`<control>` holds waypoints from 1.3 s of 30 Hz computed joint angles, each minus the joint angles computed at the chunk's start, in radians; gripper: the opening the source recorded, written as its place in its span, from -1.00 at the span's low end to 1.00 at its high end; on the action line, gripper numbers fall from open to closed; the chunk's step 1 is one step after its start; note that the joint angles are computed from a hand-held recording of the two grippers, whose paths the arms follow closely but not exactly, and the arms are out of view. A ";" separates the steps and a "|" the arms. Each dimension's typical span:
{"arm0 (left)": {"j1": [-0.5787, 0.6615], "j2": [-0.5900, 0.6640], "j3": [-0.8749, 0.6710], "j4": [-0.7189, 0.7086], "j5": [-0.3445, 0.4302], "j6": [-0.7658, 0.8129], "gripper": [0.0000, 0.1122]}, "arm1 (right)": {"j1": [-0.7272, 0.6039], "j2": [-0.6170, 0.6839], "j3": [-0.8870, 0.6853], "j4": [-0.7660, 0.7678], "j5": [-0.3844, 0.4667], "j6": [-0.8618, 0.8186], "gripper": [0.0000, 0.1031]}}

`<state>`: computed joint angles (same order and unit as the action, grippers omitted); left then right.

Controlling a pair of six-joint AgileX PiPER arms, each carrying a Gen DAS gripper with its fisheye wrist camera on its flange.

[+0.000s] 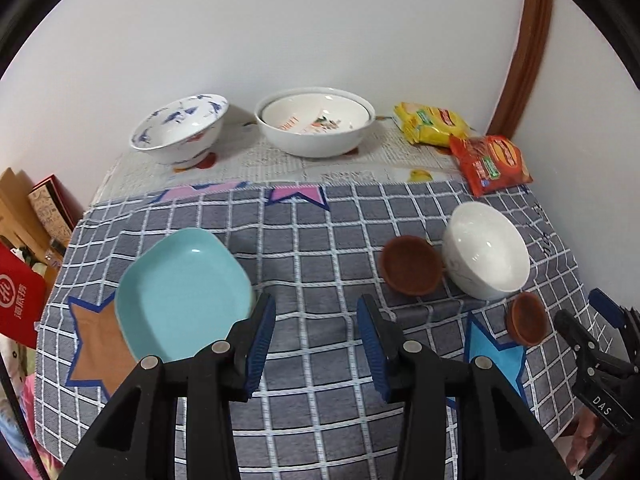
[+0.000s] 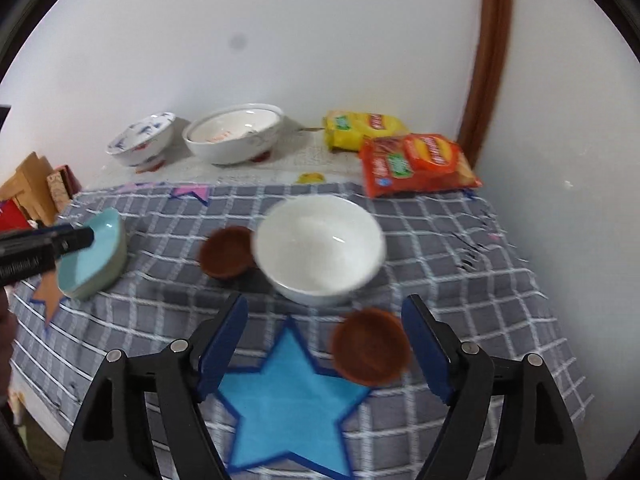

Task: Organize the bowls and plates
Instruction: 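Lower the teal plate onto the pink plate and open the right gripper, then grasp a brown clay bowl rim with the right gripper while the left gripper grasps the other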

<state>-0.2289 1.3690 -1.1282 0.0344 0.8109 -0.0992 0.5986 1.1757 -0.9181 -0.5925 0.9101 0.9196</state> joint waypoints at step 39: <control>-0.098 0.479 -0.248 -0.036 -0.069 -0.043 -0.21 | -0.495 0.103 0.248 0.421 -0.411 -0.371 -0.06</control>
<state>-0.3271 1.8478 -1.3764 -0.0015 0.7418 -0.1424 0.1032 1.2783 -0.6705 -0.1712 0.4990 0.5489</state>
